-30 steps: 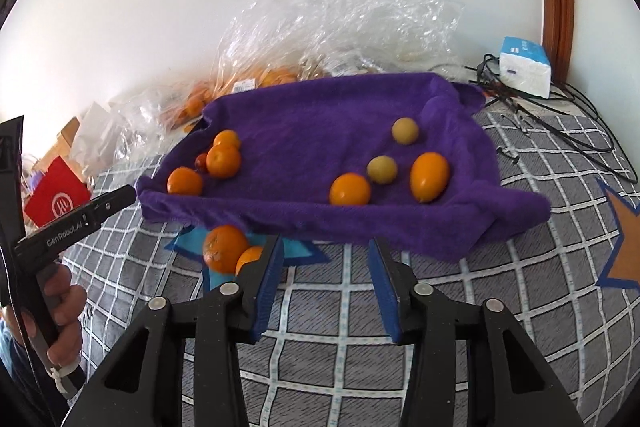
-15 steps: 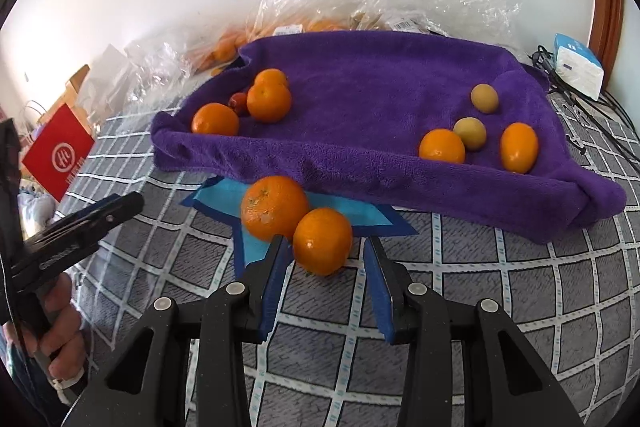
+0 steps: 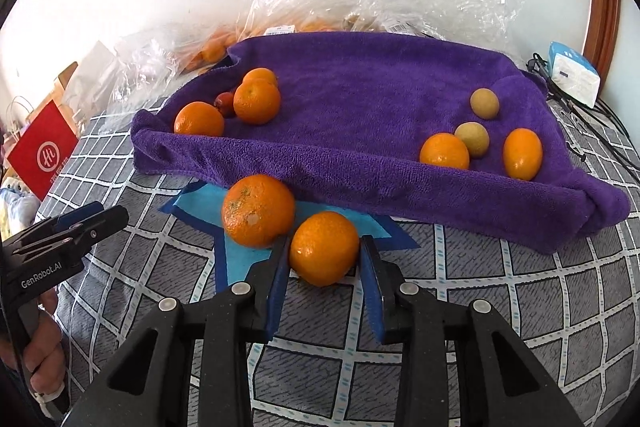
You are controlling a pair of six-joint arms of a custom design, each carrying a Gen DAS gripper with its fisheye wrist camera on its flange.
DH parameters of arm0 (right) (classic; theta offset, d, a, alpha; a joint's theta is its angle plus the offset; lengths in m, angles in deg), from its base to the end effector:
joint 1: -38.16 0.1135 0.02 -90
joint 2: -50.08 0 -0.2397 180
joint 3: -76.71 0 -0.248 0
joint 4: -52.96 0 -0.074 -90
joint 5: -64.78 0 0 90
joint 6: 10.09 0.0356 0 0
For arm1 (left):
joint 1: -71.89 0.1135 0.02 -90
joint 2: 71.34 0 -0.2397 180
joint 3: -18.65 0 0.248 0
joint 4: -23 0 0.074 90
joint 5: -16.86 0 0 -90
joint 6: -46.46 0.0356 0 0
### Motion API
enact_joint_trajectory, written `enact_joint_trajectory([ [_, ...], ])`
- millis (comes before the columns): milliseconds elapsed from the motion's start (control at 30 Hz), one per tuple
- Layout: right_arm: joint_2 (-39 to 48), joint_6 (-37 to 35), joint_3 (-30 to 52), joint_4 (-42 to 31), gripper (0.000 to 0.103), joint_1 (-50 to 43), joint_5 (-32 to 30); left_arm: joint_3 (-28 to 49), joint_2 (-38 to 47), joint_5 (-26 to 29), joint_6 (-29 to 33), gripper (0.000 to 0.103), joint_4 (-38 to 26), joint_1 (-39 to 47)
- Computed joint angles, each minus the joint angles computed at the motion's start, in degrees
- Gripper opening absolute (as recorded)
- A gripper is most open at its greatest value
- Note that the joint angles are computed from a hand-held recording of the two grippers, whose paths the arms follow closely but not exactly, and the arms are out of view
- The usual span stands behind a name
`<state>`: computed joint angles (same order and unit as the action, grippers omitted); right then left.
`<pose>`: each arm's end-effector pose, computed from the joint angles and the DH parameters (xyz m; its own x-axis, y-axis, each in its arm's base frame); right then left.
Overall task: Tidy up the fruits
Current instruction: 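Move both grippers back toward the last oranges on the star mat, then grasp an orange with the right gripper while the left grasps another orange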
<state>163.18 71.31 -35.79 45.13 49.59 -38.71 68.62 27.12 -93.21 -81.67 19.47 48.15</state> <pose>0.3436 0.0780 0.0696 -0.7292 -0.2958 -0.6171 -0.4429 0.8914 0.0962 0.2665 -0.1039 0.0802 -0.6817 -0.3338 -0.6511 -0.3001 0.9391 -0.1672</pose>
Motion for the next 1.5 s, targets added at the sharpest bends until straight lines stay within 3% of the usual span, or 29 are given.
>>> enact_joint_trajectory([
  [467, 0.11, -0.32, 1.12, -2.19, 0.034, -0.22, -1.08, -4.69, -2.22, 2.16, -1.82, 0.054, 7.0, 1.03],
  [633, -3.26, -0.93, -2.32, -0.36, 0.034, -1.37, -0.37, -5.64, -2.89, 1.76, -2.1, 0.054, 8.23, 0.75],
  [1067, -9.83, -5.67, -9.14, -0.11, 0.034, -12.75, -3.72, -7.57, -4.25, 0.39, -0.24, 0.054, 11.53, -0.9],
  [1200, -10.61, -7.65, -10.32, 0.17, 0.034, -15.86, -4.64, -6.07, -3.52, 1.13, 1.04, 0.054, 9.37, -1.1],
  [1367, -11.81, -10.13, -10.9, -1.11, 0.034, -19.5, -7.39, -2.66, -1.66, 1.52, -1.75, 0.054, 2.65, -1.04],
  [1500, -11.54, -10.85, -11.18, -0.15, 0.034, -21.17, -8.33, 0.4, -1.16, -1.61, -4.39, 0.053, -2.84, -4.02],
])
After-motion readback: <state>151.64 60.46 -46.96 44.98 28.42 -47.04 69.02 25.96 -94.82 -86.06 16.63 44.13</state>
